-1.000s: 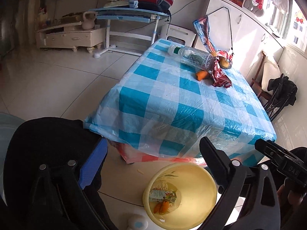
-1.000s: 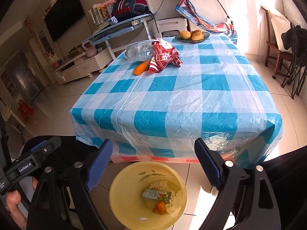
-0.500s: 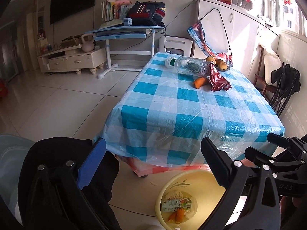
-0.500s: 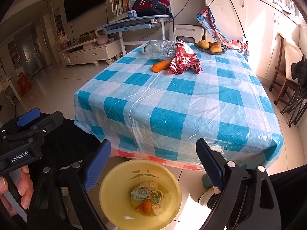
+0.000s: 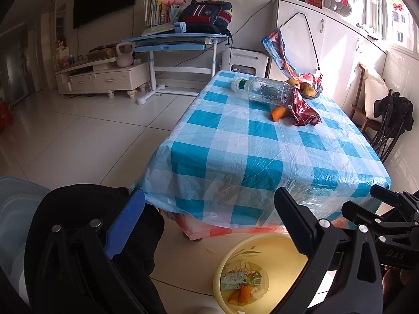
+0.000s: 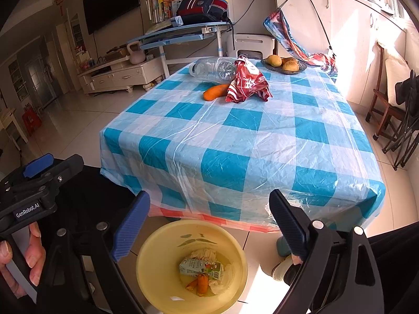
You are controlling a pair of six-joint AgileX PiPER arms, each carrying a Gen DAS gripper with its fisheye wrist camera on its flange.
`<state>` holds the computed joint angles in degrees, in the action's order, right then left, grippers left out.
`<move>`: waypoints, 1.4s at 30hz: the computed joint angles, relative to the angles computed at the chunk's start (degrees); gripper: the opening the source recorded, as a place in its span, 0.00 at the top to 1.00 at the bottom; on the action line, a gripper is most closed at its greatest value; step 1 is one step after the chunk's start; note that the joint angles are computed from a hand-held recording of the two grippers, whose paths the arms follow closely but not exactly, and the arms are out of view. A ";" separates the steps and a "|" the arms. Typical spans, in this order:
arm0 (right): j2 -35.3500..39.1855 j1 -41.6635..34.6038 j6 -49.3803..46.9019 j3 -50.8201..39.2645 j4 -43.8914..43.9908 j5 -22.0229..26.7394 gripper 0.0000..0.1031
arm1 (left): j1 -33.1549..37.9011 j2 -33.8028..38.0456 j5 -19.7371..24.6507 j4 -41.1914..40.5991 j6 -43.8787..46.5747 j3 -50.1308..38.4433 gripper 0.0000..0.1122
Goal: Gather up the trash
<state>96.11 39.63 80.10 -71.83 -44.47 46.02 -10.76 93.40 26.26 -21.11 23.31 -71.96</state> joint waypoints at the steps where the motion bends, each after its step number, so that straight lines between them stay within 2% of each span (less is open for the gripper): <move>1: 0.02 0.04 0.00 -0.05 0.00 0.05 0.14 | 0.00 0.02 -0.01 0.00 0.03 -0.01 0.15; 42: -0.45 0.05 0.78 -0.05 -0.64 0.30 0.14 | 0.83 0.40 -0.91 -0.71 1.51 0.25 0.15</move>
<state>95.66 39.68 80.88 -71.87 -45.11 46.31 -9.93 93.80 25.36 -21.82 24.82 -71.71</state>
